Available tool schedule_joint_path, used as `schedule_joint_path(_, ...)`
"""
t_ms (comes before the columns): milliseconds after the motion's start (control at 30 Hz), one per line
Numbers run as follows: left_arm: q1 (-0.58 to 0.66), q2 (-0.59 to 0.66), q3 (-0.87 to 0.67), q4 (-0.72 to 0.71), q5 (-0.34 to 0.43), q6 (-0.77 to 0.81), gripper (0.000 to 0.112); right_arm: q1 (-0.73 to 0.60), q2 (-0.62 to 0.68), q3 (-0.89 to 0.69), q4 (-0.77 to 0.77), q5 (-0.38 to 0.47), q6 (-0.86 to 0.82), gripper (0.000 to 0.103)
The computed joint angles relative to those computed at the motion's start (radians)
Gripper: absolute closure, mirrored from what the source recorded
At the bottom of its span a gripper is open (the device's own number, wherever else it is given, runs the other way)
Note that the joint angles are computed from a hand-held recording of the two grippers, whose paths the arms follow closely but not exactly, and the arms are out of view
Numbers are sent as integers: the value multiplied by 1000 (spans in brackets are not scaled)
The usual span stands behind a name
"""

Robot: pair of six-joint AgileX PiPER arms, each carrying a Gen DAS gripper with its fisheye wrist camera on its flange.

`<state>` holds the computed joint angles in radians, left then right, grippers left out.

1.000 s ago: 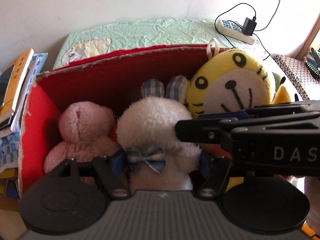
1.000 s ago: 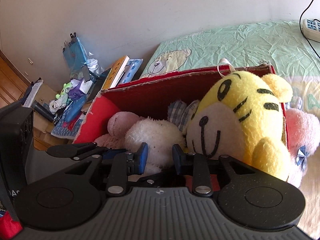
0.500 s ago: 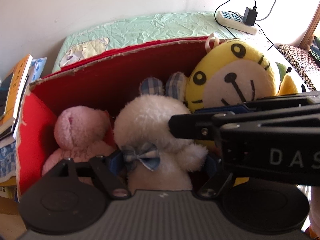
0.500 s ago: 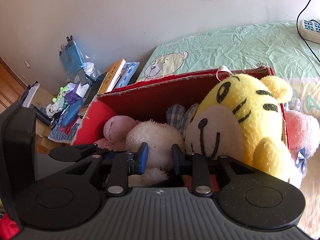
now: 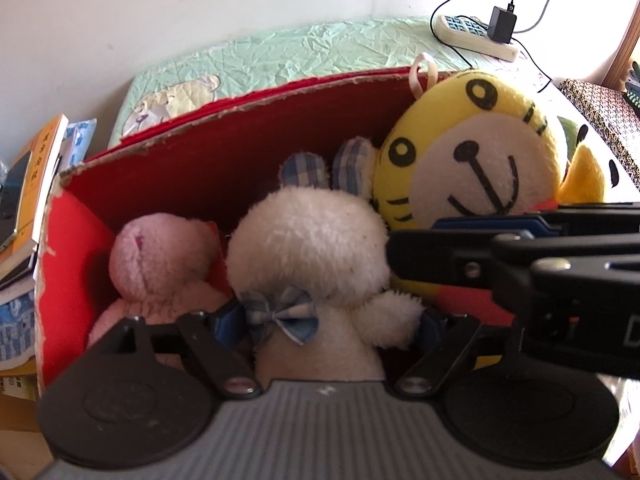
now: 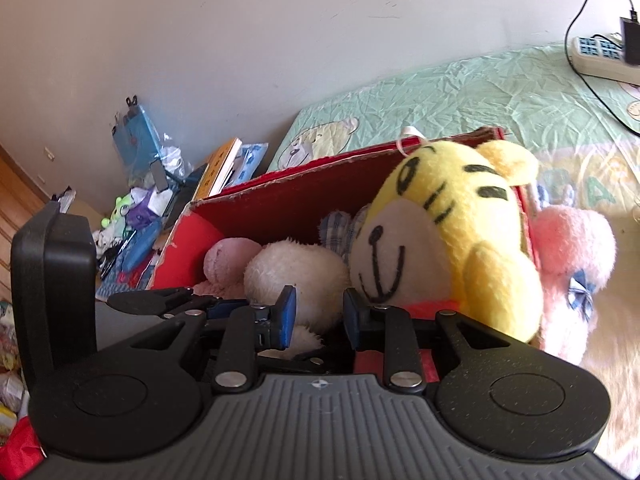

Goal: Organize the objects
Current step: 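Withdraw the right tool up and out of the red box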

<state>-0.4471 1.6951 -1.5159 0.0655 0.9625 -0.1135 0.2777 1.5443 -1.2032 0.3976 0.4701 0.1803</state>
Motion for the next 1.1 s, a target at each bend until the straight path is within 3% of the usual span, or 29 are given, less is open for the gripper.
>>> schedule_joint_path(333, -37, -14, 15, 73, 4, -67, 27, 13, -38, 63, -75, -49, 103, 79)
schedule_joint_path(567, -37, -15, 22, 81, -8, -61, 27, -18, -62, 109, 22, -69, 67, 89)
schedule_joint_path(733, -52, -21, 36, 119, -21, -76, 26, -3, -76, 114, -43, -69, 129, 89)
schedule_joint_path(867, -88, -30, 54, 214, -35, -149, 17, 4, -89, 124, -74, -72, 168, 89)
schedule_joint_path(1100, -92, -49, 66, 242, -36, -175, 17, 19, -114, 153, -129, -96, 218, 89)
